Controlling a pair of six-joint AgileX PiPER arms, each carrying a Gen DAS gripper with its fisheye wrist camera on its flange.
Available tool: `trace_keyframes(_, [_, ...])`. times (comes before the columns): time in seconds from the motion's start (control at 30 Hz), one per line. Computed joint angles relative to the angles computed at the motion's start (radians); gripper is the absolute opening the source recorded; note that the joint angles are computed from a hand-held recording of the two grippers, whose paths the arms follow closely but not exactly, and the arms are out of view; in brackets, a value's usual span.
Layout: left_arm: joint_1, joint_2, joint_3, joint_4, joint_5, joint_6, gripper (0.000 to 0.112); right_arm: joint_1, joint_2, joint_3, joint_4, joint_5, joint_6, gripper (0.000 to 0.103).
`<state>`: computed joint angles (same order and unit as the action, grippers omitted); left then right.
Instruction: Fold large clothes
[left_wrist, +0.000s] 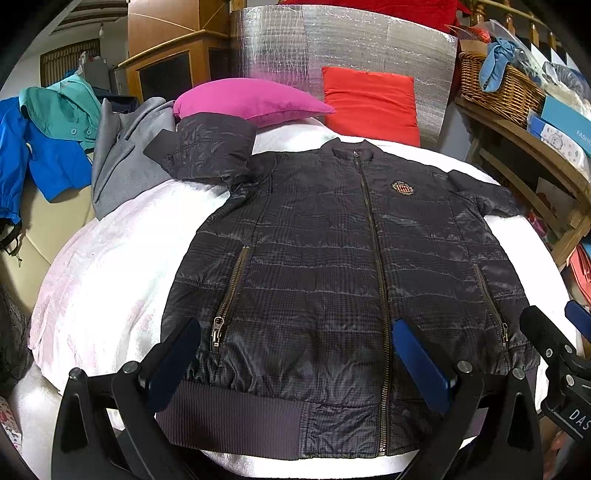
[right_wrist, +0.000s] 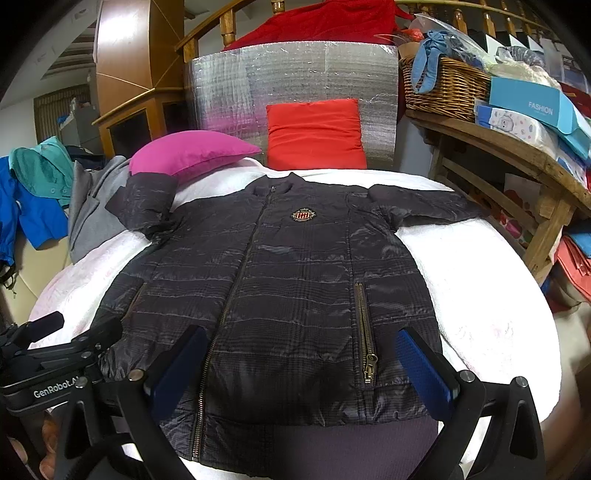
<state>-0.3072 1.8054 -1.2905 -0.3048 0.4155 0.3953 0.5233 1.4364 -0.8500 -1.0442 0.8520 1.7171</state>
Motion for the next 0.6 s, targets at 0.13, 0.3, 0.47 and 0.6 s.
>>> trace_keyframes(0.13, [0.0, 0.0, 0.0, -0.005, 0.001, 0.004, 0.103, 0.002, 0.002, -0.001, 0.0, 0.002, -0.002, 0.103])
trace_keyframes(0.3, [-0.002, 0.003, -0.002, -0.01, 0.0, 0.004, 0.103, 0.004, 0.01, -0.007, -0.001, 0.003, -0.002, 0.103])
trace_keyframes(0.47, [-0.002, 0.003, 0.001, -0.012, -0.002, 0.009, 0.103, 0.003, 0.015, -0.012, 0.005, 0.003, -0.009, 0.103])
trace_keyframes(0.6, [-0.003, 0.001, 0.004, -0.014, -0.004, 0.01, 0.103, 0.004, 0.018, -0.014, 0.001, 0.005, -0.005, 0.103])
